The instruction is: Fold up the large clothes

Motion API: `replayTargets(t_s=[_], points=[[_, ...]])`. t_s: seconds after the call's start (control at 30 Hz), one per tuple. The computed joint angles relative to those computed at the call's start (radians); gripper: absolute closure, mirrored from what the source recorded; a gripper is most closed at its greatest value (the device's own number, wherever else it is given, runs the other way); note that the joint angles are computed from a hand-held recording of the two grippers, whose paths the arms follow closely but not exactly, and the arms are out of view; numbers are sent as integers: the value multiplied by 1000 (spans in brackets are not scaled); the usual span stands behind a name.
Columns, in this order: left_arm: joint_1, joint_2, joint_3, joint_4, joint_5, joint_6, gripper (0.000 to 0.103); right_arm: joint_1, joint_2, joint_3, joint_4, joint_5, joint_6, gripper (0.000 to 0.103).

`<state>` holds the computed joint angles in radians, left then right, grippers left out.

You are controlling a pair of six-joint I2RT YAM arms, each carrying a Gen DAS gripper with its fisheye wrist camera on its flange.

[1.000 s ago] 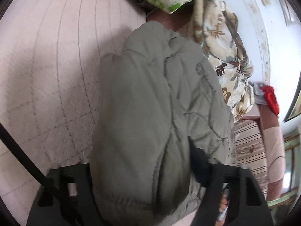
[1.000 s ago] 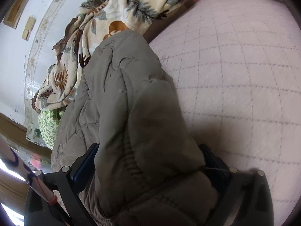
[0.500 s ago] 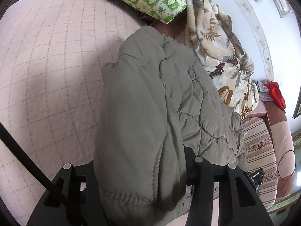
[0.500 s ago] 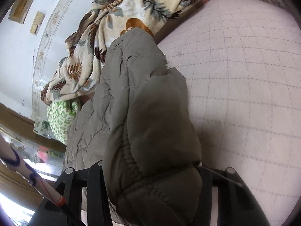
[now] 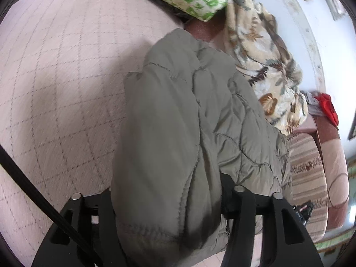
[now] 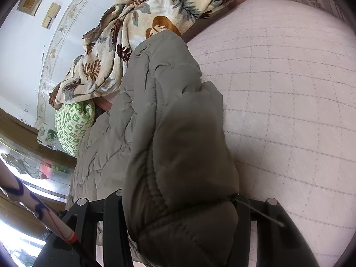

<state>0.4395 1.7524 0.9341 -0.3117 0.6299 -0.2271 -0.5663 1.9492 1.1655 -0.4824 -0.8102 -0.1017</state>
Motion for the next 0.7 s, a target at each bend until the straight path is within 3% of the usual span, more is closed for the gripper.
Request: replayTargets(t_s=[0.07,0.2,0.33,0.43,0.53,0.7], points=[[7,-17,-21,17,-13,-35,41,-3,-4,-12,8,6,1,51],[37,-85,-51,1,5,-34,40,-1,-58,-72,91,109,51,28],[76,-200,-106,-30,-18,5,38,-61,-124,-125,140,124,127,21],[88,-318,-161,-17,-140,9,38,-119,-181,-167,185,107,175,19],[37,-427,-202,21,-306,-3,38,-136,-281,-239,274,157,219,19],[-107,-448,-210,79,-404,26,36,-8,-452,-362,403,264,174,22]])
